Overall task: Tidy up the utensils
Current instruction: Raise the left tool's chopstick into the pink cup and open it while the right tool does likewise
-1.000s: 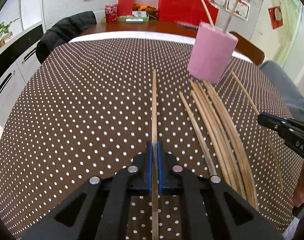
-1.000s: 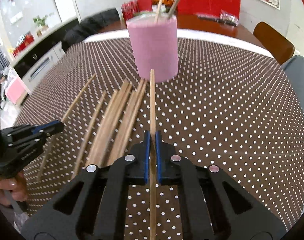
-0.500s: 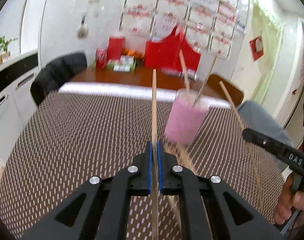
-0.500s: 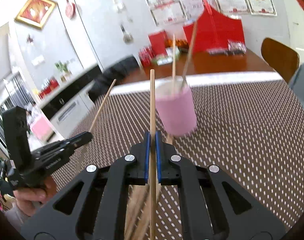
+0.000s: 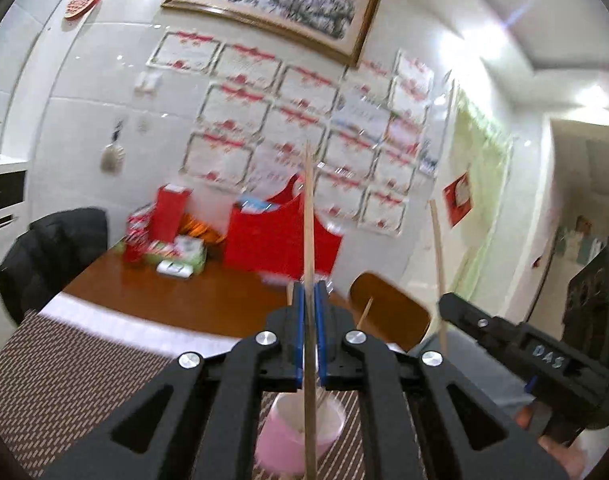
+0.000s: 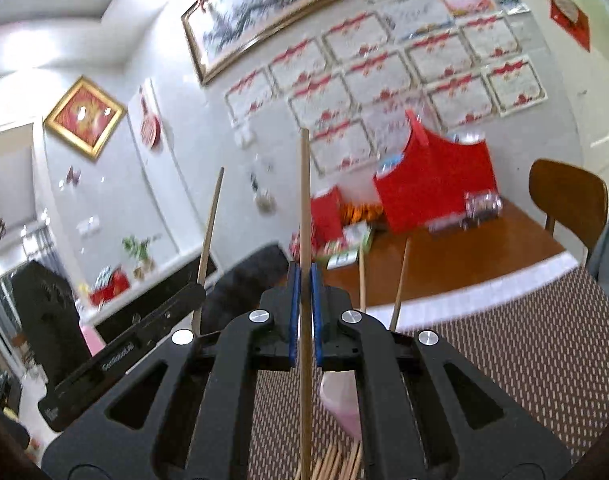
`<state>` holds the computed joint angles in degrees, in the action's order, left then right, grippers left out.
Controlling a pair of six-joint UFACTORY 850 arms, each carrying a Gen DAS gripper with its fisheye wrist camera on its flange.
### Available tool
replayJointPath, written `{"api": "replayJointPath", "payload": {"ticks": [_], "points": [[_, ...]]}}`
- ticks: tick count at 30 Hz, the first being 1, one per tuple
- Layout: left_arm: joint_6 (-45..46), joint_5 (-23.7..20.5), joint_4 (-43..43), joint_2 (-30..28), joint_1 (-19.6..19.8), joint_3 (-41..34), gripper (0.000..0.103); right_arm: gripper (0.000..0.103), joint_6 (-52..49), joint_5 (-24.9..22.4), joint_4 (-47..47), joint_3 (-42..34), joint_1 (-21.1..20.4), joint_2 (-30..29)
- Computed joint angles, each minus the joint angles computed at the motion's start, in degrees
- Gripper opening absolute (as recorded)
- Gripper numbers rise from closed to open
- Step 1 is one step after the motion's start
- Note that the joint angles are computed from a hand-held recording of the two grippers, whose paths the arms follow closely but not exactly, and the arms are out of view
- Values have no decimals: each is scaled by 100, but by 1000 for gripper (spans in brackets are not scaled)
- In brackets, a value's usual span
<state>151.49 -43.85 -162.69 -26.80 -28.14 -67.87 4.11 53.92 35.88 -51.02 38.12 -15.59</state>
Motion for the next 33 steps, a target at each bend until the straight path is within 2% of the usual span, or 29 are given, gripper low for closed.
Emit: {"api": "replayJointPath", "payload": {"ticks": [4,13,27,33], "points": [[36,-159,68,-416,-74,-600,5,6,26,135,-71,-260,-207,-166],[65,-288,23,-1178,-166,-1468,5,6,118,-41,-283,-671,-551,-596],[551,-184,-437,-1853,-268,-1902,5,6,-33,90,-285,-990,-605,-1147],[395,-100,-379,-2021,-246,-1958,5,6,-4,24,-268,-1008,-622,-1261]]}}
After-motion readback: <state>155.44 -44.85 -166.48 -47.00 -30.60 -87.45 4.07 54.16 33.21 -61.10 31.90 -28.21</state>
